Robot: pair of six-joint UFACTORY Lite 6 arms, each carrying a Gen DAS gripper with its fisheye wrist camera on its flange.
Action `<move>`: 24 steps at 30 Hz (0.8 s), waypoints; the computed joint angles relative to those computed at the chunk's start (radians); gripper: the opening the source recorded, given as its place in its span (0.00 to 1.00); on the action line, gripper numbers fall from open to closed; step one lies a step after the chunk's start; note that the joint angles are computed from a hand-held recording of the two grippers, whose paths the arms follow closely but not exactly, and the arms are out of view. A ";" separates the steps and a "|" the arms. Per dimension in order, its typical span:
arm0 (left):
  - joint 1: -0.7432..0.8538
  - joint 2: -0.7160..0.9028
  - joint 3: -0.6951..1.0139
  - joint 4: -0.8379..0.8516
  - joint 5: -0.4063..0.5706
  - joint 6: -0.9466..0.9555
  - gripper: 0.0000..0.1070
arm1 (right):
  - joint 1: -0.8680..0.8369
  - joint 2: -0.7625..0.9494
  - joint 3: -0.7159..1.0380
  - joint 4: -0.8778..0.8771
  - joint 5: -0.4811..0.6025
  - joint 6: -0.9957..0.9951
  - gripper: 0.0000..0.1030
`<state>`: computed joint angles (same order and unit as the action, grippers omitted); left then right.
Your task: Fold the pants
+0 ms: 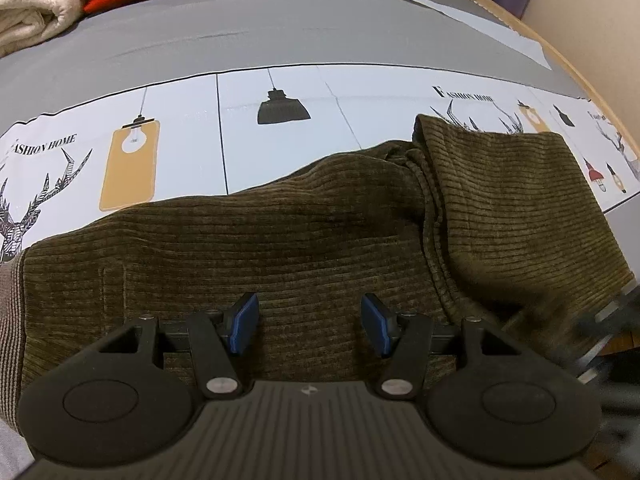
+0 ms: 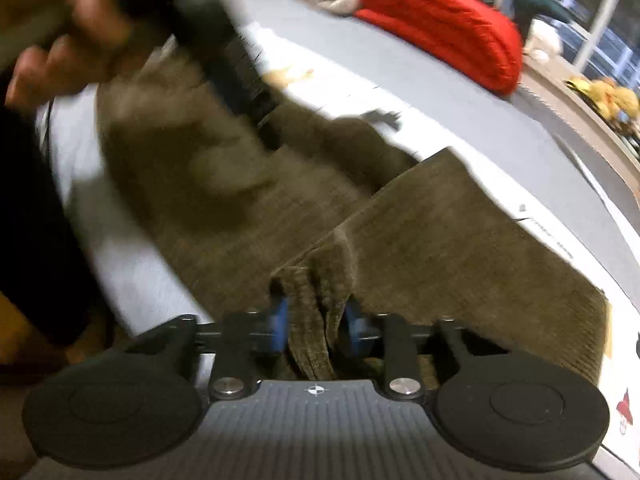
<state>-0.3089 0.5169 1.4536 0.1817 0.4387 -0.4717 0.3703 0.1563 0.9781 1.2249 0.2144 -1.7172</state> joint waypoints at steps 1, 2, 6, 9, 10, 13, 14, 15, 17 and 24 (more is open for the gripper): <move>0.005 -0.004 -0.003 -0.002 -0.004 0.000 0.58 | -0.019 -0.049 -0.011 0.100 0.002 -0.072 0.22; 0.006 -0.010 -0.008 -0.001 -0.006 -0.006 0.58 | -0.046 -0.106 -0.021 0.205 0.024 -0.133 0.21; 0.013 -0.025 -0.018 -0.024 -0.017 0.014 0.58 | -0.096 -0.254 -0.087 0.263 0.130 -0.185 0.22; 0.008 -0.018 -0.005 -0.032 -0.014 0.021 0.58 | -0.011 -0.164 -0.102 -0.036 0.093 0.026 0.26; 0.006 -0.016 -0.001 -0.033 -0.015 0.018 0.58 | 0.029 -0.125 -0.111 -0.141 0.038 0.106 0.27; 0.001 -0.012 0.012 -0.080 -0.035 0.041 0.58 | 0.039 -0.101 -0.103 -0.298 0.024 0.258 0.29; 0.000 -0.014 0.013 -0.124 -0.054 0.084 0.58 | -0.004 -0.123 -0.081 -0.267 0.078 0.269 0.32; 0.001 -0.016 0.015 -0.204 -0.074 0.169 0.58 | -0.054 -0.141 -0.063 -0.205 0.129 0.248 0.35; -0.007 -0.015 0.017 -0.407 -0.105 0.378 0.55 | -0.167 -0.172 -0.023 -0.158 0.196 0.307 0.57; -0.088 0.065 0.105 -0.813 0.031 0.924 0.45 | -0.486 0.033 0.156 -0.582 0.103 1.027 0.64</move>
